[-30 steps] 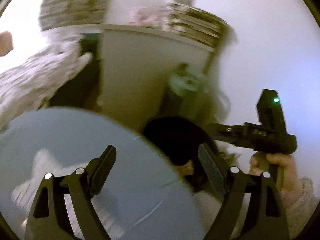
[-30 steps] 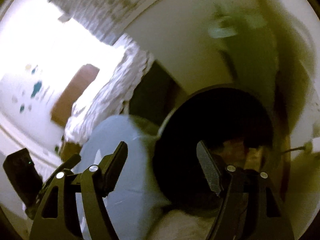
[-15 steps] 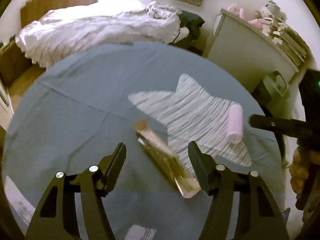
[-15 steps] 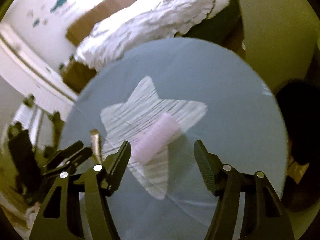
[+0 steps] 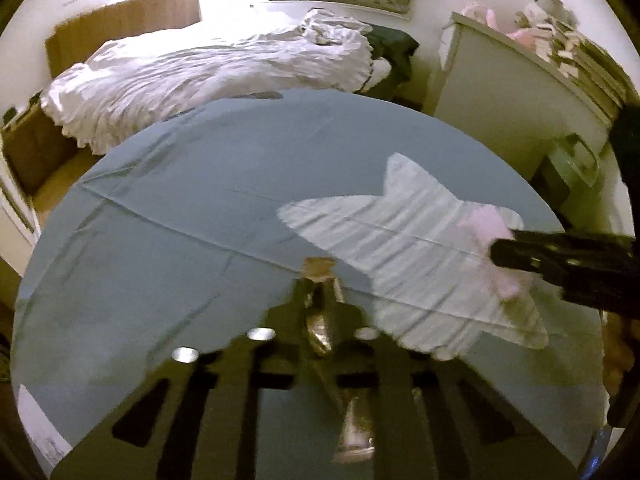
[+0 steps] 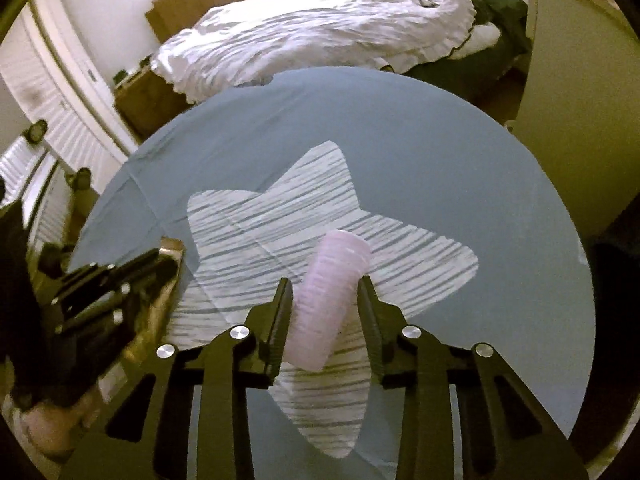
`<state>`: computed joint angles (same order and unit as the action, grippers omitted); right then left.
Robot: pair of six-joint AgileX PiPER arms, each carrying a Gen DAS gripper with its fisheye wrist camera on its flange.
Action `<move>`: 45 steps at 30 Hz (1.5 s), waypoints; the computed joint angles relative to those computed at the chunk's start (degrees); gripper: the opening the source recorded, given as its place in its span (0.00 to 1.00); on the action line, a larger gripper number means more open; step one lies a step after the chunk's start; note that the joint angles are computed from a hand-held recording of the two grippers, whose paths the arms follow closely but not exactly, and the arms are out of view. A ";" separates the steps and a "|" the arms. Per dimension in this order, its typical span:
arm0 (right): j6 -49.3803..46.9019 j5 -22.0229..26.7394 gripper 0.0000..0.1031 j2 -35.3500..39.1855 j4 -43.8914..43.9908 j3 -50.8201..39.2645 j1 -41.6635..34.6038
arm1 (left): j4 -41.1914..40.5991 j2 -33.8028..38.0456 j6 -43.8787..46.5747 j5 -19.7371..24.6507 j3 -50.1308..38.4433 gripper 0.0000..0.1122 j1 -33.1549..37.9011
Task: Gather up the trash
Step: 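Grasp a small brown scrap with the left tool while the right tool grasps the pink hair roller, then carry scrap and hair roller over the black bin and release both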
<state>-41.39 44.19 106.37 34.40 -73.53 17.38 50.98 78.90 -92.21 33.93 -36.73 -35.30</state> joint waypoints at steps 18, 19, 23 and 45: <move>-16.87 13.46 0.31 -2.79 22.06 2.48 -32.40 | -22.51 3.10 31.12 -16.40 -15.16 0.04 2.17; -17.22 13.44 0.31 -2.49 22.57 2.10 -34.84 | -26.47 5.93 35.81 -17.04 -18.75 0.04 1.78; -18.10 13.06 0.31 -0.47 23.49 0.03 -42.25 | -35.65 16.25 47.71 -16.56 -32.12 0.04 -0.97; -16.71 12.06 0.31 13.14 23.29 -8.66 -53.71 | -62.88 52.70 77.71 1.22 -80.90 0.07 -3.67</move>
